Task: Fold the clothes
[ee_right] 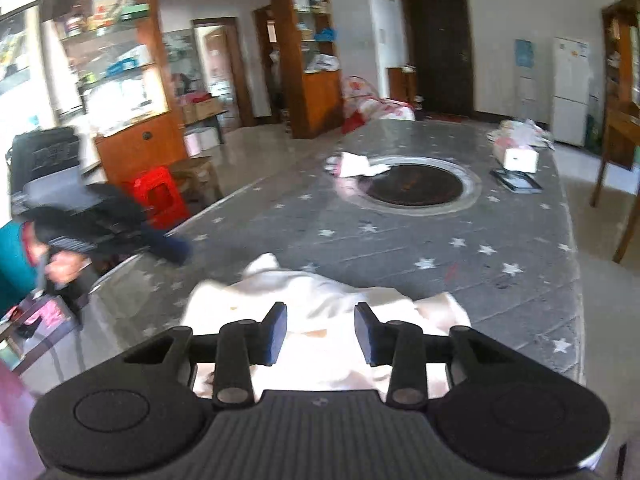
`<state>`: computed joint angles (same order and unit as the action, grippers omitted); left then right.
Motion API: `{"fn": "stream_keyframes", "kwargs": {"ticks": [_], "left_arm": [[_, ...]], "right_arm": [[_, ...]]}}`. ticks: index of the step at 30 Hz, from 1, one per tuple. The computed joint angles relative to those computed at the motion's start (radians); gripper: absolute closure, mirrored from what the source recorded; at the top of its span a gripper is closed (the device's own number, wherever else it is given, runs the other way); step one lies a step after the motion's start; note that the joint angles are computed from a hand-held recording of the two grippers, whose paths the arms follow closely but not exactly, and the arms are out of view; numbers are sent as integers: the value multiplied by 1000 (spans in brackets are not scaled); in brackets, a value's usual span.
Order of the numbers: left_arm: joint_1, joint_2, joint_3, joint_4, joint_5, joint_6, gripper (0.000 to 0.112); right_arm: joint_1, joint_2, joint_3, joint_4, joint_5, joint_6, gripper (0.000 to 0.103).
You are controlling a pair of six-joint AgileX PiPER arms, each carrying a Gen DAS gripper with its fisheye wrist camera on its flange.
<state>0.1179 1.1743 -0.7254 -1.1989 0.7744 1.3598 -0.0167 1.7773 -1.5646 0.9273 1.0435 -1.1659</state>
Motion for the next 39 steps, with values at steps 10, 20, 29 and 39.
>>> {"fn": "stream_keyframes", "kwargs": {"ticks": [10,20,29,39], "left_arm": [[-55,121,-82,185,-216,-348,102],[-58,399,-301,376,-272,-710,66],[-50,520,-378,397,-198,-762,100],[1,436,-340,188,-167,-580,111]], "right_arm": [[74,240,-281,-226,-135,251,66],[110,490,-601,-381,-63,448,63],[108,603,-757,-393,58,503,69],[120,445,-531,-318,-102,376,93]]}}
